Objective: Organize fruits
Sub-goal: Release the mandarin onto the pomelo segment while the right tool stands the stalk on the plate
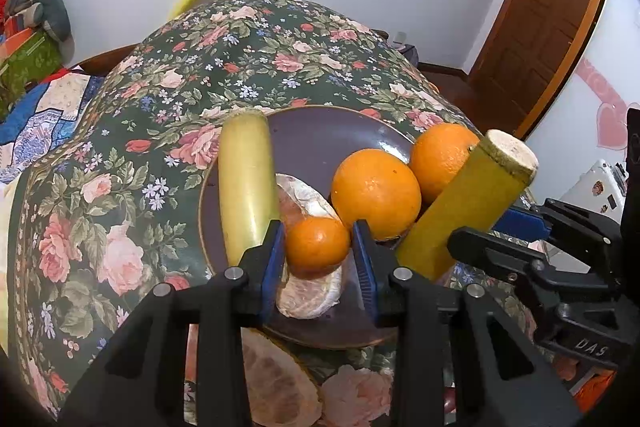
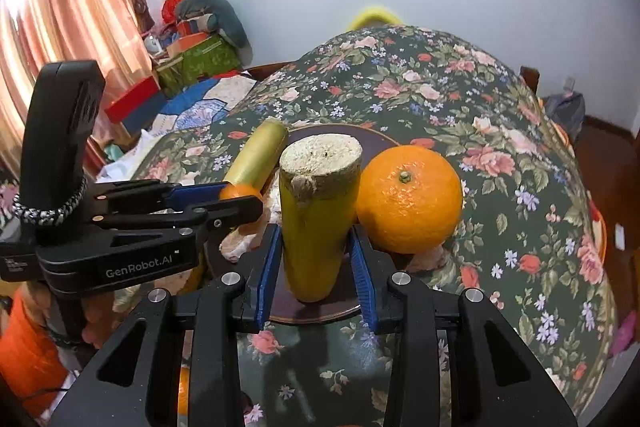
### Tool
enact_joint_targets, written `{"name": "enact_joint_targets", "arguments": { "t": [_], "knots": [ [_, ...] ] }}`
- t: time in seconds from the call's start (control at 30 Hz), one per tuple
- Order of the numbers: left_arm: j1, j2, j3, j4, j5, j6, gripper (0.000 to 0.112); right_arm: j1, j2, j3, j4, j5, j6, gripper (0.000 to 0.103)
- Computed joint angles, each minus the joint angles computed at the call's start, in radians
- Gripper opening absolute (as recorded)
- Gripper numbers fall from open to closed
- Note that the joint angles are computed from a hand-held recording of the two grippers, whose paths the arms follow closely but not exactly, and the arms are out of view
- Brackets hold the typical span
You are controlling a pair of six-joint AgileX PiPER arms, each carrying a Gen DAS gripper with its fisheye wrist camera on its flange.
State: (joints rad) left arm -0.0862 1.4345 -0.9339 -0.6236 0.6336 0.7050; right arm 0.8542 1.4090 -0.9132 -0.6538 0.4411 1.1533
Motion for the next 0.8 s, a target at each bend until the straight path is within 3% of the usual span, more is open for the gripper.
{"name": "enact_joint_targets", "arguments": {
  "t": [0.13, 0.43, 0.57, 0.8],
  "knots": [
    [0.002, 0.003, -0.009, -0.001, 0.009, 0.001, 0.034, -0.018, -0.01, 0.017, 0.087, -0.051, -0.07, 0.032],
    [0.028, -0.049, -0.005, -0.039, 0.048, 0.032, 0.042, -0.013, 0.051, -0.038, 0.039, -0.038, -0.064, 0.032],
    [0.017, -0.056, -0.021, -0.027, 0.045, 0.007, 0.042, 0.006, 0.058, -0.041, -0.024, -0.023, -0.013, 0.032],
    [0.025, -0.047, -0.018, -0.007, 0.042, -0.025, 0.042, 0.011, 0.039, -0.04, 0.002, 0.018, -0.014, 0.032]
  ]
}}
